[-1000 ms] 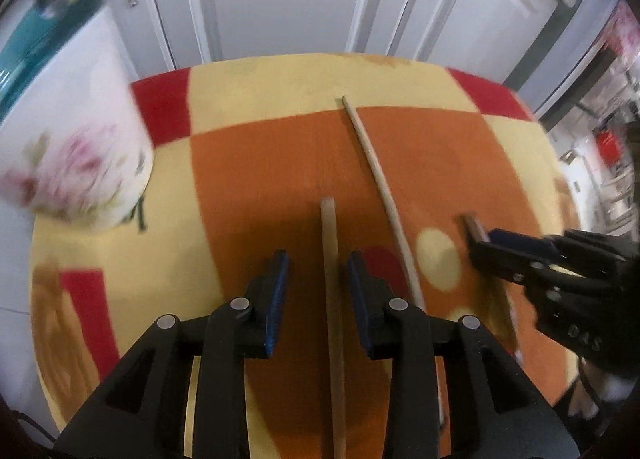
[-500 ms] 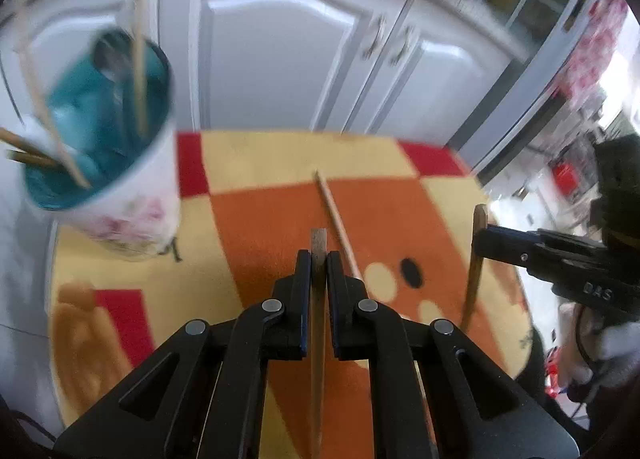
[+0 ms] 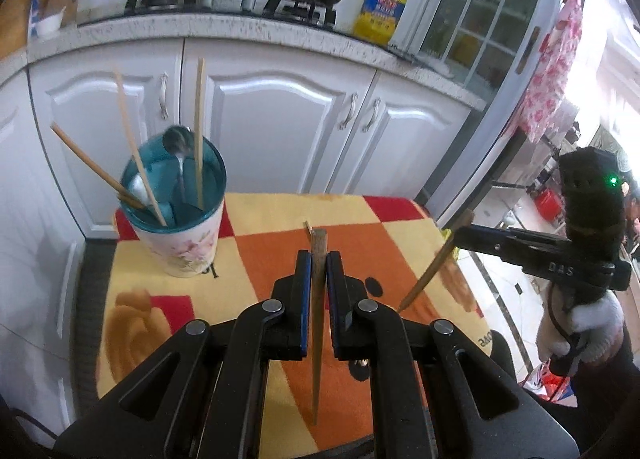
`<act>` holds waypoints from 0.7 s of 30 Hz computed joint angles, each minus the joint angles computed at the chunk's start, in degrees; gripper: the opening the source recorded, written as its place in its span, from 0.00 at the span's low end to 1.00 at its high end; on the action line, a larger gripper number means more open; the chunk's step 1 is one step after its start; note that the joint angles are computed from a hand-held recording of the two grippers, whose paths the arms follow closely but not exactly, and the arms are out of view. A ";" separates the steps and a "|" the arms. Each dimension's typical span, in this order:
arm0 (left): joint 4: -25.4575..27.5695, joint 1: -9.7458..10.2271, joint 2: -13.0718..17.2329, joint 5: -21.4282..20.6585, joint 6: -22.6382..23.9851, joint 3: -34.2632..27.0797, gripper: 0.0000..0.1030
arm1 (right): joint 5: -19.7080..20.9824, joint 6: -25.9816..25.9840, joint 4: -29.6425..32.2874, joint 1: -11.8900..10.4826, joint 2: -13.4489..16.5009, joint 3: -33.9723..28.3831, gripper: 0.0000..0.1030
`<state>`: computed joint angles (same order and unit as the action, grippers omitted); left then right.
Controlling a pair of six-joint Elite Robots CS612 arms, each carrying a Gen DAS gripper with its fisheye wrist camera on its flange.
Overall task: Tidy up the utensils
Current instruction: 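Lift the fork and chopstick upright and carry both toward the floral holder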
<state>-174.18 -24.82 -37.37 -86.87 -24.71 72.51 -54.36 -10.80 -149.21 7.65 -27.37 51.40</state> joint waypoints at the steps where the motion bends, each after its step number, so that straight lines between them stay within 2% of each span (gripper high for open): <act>1: -0.72 -0.03 -0.45 0.39 0.04 0.59 0.06 | 0.08 -0.18 -0.25 0.05 -0.11 0.01 0.09; 11: -5.35 0.69 -3.52 2.54 0.38 3.24 0.06 | 1.25 -0.64 -3.09 0.98 -0.71 -1.55 0.09; 21: -7.66 1.94 -4.09 11.06 1.82 0.29 0.06 | 1.50 -1.27 -1.05 2.30 1.94 -10.02 0.09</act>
<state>-181.84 -22.88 -41.46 -75.82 -22.89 72.81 -52.86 -12.07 -150.27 9.96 -25.43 41.38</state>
